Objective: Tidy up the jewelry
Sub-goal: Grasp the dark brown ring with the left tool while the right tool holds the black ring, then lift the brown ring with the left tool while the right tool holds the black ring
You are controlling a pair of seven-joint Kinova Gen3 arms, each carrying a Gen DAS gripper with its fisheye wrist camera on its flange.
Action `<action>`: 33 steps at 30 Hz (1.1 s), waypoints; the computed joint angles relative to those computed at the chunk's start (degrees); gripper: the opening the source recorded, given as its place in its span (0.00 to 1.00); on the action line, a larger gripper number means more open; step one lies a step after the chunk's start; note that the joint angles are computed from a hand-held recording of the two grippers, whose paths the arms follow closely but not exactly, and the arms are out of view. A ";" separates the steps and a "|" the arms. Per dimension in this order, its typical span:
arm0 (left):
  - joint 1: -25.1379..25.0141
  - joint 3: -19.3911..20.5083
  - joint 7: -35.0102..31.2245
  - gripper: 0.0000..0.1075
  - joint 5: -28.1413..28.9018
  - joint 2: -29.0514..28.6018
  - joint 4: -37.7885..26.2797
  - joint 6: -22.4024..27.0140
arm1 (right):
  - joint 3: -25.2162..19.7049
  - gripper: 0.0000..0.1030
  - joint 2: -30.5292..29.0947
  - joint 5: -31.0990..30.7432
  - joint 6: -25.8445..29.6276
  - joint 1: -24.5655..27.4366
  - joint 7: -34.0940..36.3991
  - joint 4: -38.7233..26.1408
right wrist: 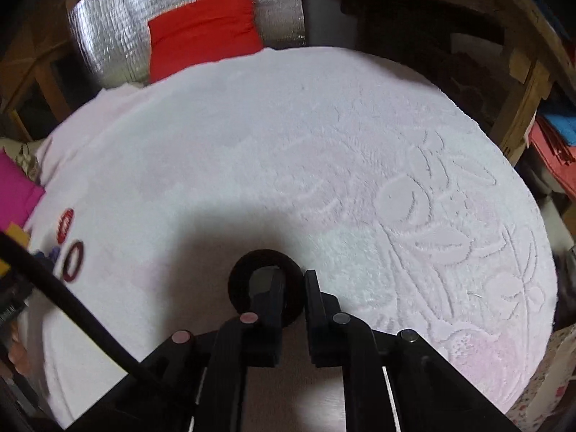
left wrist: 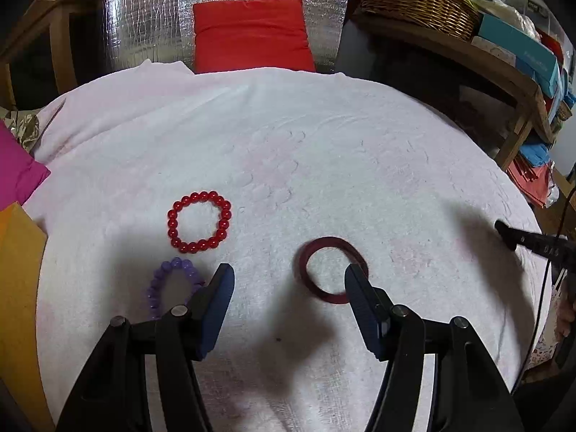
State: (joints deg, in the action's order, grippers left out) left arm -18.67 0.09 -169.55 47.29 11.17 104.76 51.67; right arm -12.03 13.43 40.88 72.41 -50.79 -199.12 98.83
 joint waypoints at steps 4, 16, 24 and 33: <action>-0.31 0.08 -0.84 0.60 -0.01 0.54 -0.50 1.11 | 0.19 0.10 -1.11 3.33 -4.13 0.16 -3.63 0.29; 1.98 1.41 2.21 0.61 -2.11 1.73 -0.65 1.03 | 2.27 0.10 2.91 0.07 -8.73 0.49 -0.96 -4.43; 3.37 2.42 4.73 0.61 -2.75 1.77 0.65 -2.67 | 3.40 0.11 3.58 -1.41 -10.87 1.18 1.36 -4.53; 2.23 1.99 3.10 0.21 -1.14 1.70 0.51 -1.03 | 4.41 0.11 5.26 -2.10 -10.50 0.82 2.77 -6.24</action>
